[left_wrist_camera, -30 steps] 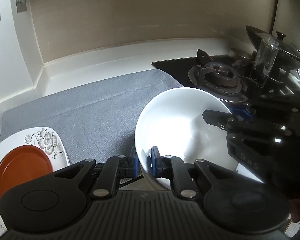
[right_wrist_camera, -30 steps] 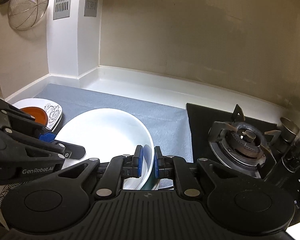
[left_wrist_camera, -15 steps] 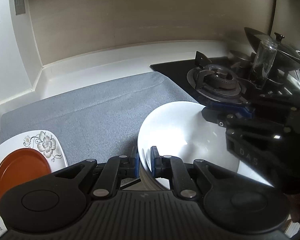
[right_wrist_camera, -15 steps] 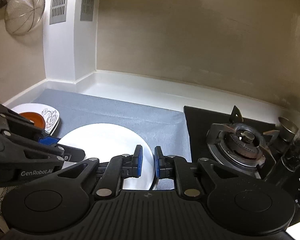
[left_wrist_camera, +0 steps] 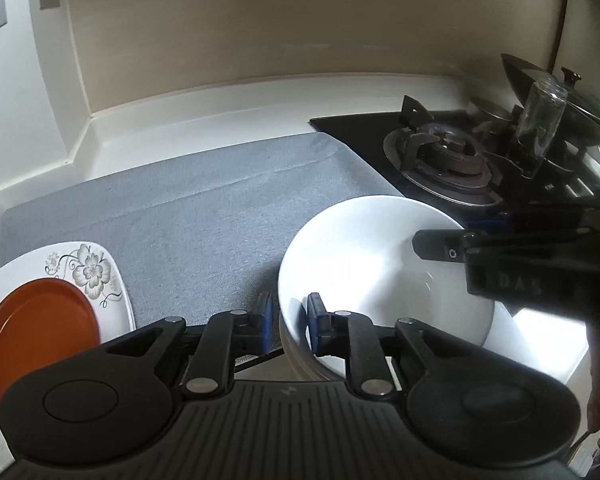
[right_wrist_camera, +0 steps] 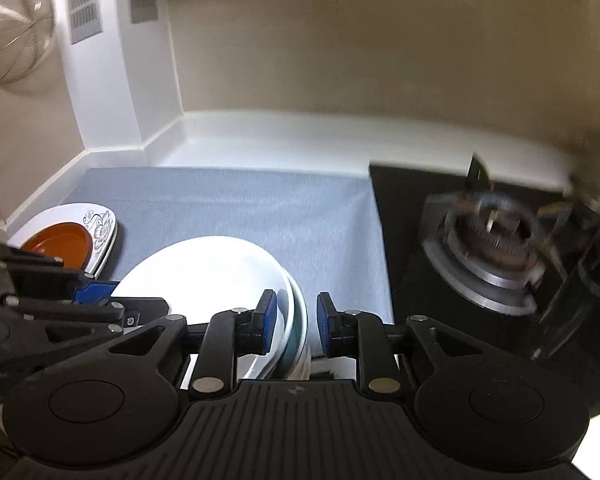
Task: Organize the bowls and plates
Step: 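Grip the bowl stack rim with both grippers and lift it up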
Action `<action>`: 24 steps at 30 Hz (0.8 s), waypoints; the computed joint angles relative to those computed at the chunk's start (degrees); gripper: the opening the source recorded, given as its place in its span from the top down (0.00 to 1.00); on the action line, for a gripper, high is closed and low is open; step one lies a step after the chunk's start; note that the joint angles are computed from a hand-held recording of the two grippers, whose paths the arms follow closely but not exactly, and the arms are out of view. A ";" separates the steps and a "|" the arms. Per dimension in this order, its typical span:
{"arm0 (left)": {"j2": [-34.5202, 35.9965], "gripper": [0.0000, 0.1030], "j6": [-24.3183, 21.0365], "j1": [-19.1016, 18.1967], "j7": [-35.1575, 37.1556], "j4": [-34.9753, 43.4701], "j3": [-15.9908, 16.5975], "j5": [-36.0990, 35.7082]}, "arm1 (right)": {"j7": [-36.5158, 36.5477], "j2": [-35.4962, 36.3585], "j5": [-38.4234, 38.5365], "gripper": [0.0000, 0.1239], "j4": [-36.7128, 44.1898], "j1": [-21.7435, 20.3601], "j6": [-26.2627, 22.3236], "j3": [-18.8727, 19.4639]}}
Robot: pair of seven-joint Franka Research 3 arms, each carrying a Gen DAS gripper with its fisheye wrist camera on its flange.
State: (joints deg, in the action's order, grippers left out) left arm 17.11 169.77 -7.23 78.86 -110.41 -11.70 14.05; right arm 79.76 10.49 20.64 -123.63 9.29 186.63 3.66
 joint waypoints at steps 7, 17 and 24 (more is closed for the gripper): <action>0.32 0.72 -3.35 2.16 -2.08 1.44 -2.27 -7.04 | -2.61 0.23 5.77 0.68 4.64 -3.53 -10.56 2.14; 1.07 0.57 -10.67 -0.80 -10.48 4.99 -0.28 -7.59 | -8.34 2.57 15.20 0.70 12.55 -5.15 -28.30 0.23; 1.03 0.55 -13.88 -1.44 -18.79 5.09 0.37 -8.08 | -12.10 5.58 19.29 0.69 18.10 -6.69 -38.39 -0.46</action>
State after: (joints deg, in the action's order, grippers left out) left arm 18.14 155.90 -8.66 60.07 -105.32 -11.34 5.97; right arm 67.66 16.07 39.93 -105.53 2.60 148.24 3.20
